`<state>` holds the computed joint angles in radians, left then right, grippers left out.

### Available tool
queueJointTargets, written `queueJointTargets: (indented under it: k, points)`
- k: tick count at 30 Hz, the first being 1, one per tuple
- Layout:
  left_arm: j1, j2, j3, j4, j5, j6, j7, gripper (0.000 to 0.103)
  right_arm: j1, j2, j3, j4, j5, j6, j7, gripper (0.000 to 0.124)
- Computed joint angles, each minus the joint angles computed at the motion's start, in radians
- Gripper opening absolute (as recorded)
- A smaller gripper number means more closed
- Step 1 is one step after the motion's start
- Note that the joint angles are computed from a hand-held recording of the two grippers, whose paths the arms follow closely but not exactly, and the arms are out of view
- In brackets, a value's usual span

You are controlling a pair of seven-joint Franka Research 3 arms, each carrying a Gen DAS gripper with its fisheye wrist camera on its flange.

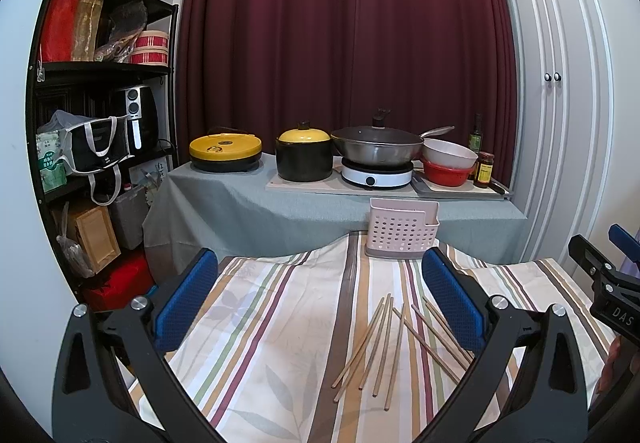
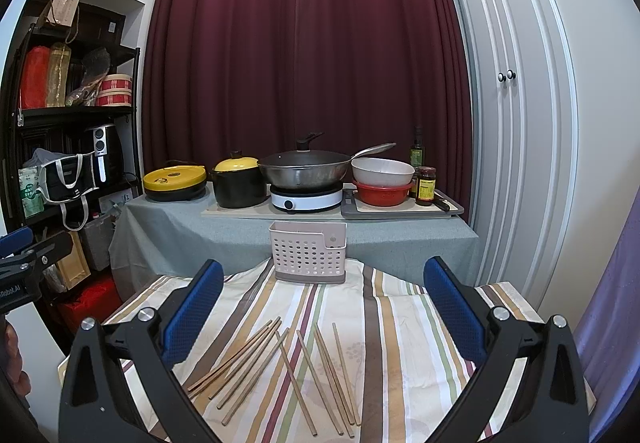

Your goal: Organize utensils

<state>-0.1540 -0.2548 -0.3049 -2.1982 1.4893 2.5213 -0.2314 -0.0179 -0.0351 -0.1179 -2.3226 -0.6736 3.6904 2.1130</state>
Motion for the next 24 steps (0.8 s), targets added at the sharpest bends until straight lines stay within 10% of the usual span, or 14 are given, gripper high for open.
queueJointTargets:
  k: [24]
  points:
    - [-0.003,0.006,-0.001,0.008,-0.01,-0.001,0.01,0.1,0.002,0.003,0.002,-0.001,-0.001,-0.002,0.001,0.098]
